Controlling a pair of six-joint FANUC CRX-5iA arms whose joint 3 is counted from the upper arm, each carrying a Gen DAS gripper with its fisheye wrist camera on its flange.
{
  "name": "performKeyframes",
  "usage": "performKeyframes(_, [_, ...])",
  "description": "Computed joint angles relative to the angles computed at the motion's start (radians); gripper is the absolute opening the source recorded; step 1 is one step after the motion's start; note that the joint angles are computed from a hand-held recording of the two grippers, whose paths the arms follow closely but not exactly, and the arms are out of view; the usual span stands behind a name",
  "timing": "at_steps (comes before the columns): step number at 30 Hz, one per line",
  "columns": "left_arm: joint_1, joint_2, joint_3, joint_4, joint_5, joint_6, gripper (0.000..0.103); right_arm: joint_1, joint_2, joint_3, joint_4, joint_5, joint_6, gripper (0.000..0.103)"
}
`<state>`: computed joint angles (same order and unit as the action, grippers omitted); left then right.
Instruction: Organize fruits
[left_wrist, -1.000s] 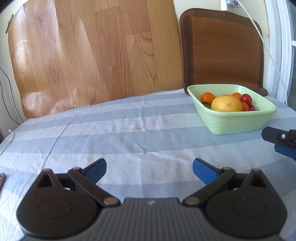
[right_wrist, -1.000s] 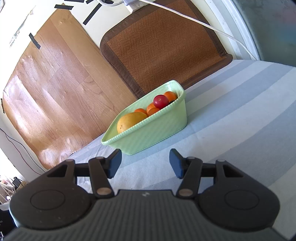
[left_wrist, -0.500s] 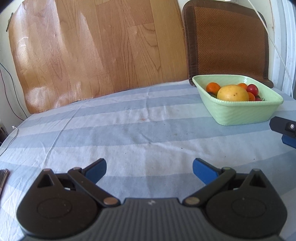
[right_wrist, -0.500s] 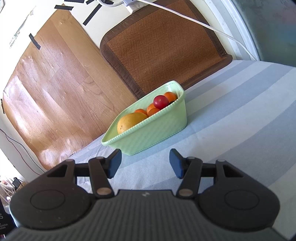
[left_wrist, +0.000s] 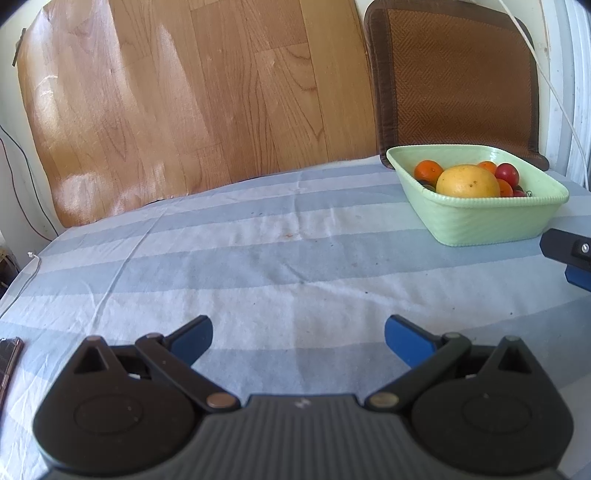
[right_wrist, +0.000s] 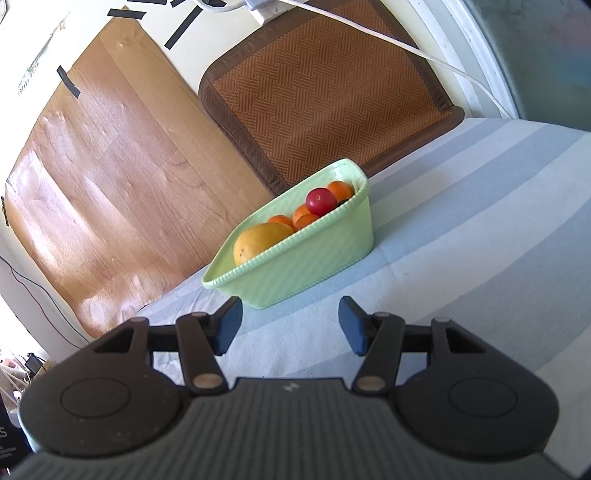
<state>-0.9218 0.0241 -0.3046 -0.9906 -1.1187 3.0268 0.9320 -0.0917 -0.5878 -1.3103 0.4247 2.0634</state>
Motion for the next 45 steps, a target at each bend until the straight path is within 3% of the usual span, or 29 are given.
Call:
performKeyframes(23, [-0.029,-0.015,-0.01,-0.035,0.0,0.003,0.103,-0.009,0.001,0.005,-0.011,-0.013,0.015,0.06])
performKeyframes(32, [-0.036,0.009,0.003,-0.037,-0.035,0.001,0.103,-0.011,0.0,0.007,-0.02,-0.016,0.026,0.06])
performKeyframes(45, [-0.021,-0.008,-0.012,-0.011,0.006,-0.013,0.103,-0.008,0.002,0.006,-0.017,-0.011,0.019,0.06])
